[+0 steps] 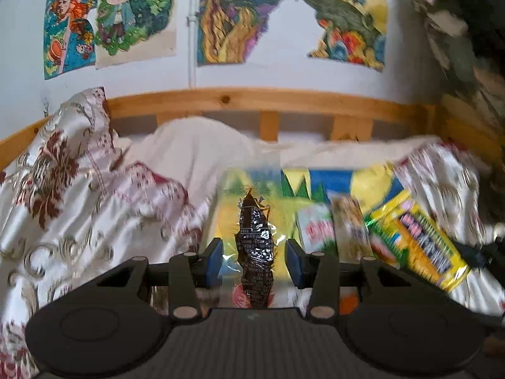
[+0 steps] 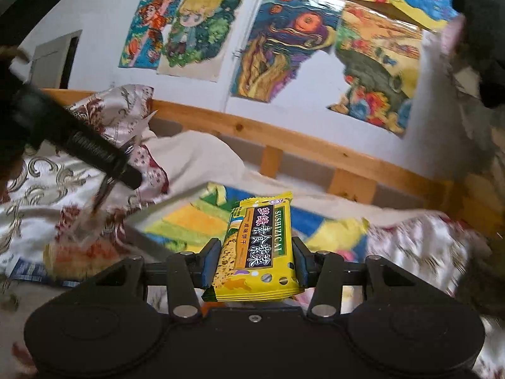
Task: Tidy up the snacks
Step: 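Carry dried-meat pack over the tray with left tool while right tool carries the biscuit pack, then lower both packs into the tray and open both grippers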
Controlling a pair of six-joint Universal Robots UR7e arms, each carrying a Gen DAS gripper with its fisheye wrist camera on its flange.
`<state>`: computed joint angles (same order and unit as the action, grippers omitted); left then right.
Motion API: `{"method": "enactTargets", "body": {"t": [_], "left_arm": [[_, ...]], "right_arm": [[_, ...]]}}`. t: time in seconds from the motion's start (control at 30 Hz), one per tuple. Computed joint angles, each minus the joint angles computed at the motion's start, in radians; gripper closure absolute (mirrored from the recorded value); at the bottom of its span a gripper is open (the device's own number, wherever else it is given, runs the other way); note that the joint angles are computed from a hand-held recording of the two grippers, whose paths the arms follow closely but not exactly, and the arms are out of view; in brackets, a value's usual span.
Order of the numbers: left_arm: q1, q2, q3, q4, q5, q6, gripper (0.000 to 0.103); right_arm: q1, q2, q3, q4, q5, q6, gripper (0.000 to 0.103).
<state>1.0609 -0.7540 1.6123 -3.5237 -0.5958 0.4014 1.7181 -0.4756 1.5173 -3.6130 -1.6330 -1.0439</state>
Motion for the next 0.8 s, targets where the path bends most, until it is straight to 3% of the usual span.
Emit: {"method": "enactTargets", "body": {"t": [0.13,0.4,0.63,0.8], "left_arm": [[0.035,0.037,-0.13,0.025,-0.042,0.053,0.056],[0.105,0.113,-0.345,0.232,-0.122,-0.025,0.056],[0.144,0.162,-0.425,0.322,-0.138,-0.068,0.056],[0.171,0.167,-0.44,0.447,-0.158,-0.17,0.056]], "right_arm": [[0.016,0.075,-0.146,0.089,0.016,-0.013,0.054],[0.029,0.224,-0.409,0.229,-0.009,0.014,0.054],[0.028,0.303,-0.531,0.322,-0.065,0.02,0.054],[0.021,0.336,-0.565,0.337,-0.076,0.006,0.054]]}}
